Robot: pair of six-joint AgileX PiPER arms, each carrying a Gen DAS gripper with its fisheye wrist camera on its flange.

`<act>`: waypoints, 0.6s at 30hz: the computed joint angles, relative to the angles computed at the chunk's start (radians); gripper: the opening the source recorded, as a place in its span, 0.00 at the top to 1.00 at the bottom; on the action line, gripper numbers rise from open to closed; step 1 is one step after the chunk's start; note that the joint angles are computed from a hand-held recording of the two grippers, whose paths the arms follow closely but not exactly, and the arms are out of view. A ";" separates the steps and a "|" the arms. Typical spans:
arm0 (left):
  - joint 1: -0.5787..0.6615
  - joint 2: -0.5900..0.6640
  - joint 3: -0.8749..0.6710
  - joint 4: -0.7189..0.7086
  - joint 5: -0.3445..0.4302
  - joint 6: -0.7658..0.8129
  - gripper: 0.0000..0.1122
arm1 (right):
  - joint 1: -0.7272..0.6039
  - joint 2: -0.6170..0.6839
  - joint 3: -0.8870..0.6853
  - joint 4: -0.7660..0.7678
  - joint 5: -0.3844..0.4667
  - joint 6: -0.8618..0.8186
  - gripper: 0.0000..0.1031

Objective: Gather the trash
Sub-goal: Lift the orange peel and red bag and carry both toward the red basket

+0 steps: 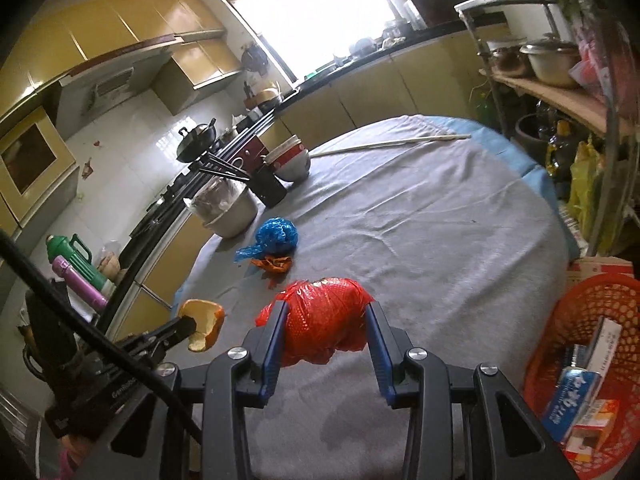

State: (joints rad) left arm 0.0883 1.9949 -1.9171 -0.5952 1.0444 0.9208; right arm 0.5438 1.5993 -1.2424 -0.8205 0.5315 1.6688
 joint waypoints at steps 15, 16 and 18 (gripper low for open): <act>-0.072 -0.166 0.215 0.055 -0.197 0.034 0.95 | 0.047 -0.160 0.183 -0.169 0.033 0.235 0.60; -0.074 -0.169 0.220 0.061 -0.204 0.030 0.95 | 0.050 -0.163 0.188 -0.173 0.033 0.240 0.60; -0.079 -0.172 0.227 0.075 -0.215 0.016 0.95 | 0.054 -0.165 0.190 -0.180 0.035 0.244 0.60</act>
